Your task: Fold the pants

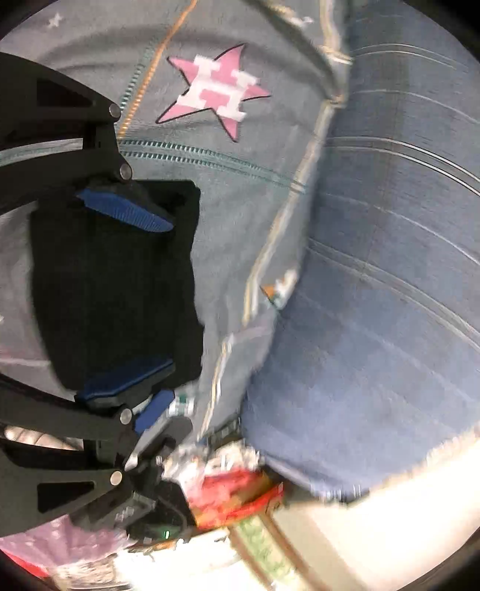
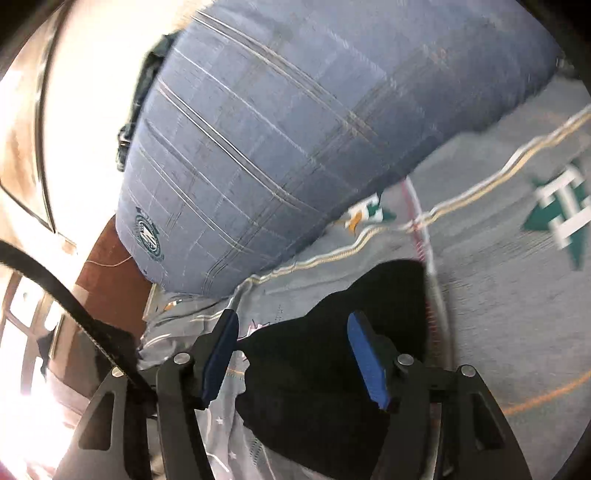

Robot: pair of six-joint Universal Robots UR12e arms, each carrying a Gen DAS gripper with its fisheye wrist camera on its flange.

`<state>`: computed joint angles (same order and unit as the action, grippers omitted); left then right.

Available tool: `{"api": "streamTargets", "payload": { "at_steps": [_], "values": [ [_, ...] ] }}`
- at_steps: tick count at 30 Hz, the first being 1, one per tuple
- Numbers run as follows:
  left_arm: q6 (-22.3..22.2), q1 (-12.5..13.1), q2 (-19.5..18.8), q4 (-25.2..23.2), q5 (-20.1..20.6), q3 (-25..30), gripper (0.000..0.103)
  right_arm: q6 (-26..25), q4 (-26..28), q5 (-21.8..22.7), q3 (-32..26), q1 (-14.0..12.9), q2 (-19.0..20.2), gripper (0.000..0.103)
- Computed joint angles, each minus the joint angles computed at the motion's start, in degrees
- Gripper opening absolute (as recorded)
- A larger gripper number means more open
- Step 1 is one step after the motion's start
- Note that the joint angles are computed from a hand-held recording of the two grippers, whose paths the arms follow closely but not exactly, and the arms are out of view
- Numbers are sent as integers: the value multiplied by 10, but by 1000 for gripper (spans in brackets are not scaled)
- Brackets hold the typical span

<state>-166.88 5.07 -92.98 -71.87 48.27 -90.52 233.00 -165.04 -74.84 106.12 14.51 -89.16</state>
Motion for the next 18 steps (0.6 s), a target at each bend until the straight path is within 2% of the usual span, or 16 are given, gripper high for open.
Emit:
{"api": "streamTargets", "payload": {
  "at_steps": [2, 4, 7, 10, 12, 13, 18],
  "values": [
    [-32, -2, -16, -12, 6, 1, 68, 15, 7, -1, -3, -6, 11, 67],
    [-55, 8, -18, -4, -27, -11, 67, 52, -16, 7, 6, -17, 18, 66],
    [-35, 8, -14, 2, -27, -16, 67, 72, -34, -10, 17, -22, 20, 66],
    [-17, 8, -13, 2, -28, -17, 67, 72, 3, -55, 15, -17, 21, 66],
    [-13, 12, -10, -11, -33, -14, 67, 89, -4, -61, 23, -19, 18, 65],
    [-10, 15, -7, -17, -31, -13, 67, 99, 0, -83, 27, -13, 9, 66],
    [10, 26, 40, 12, -3, -39, 68, 50, 17, -149, 34, 20, -34, 71]
  ]
}}
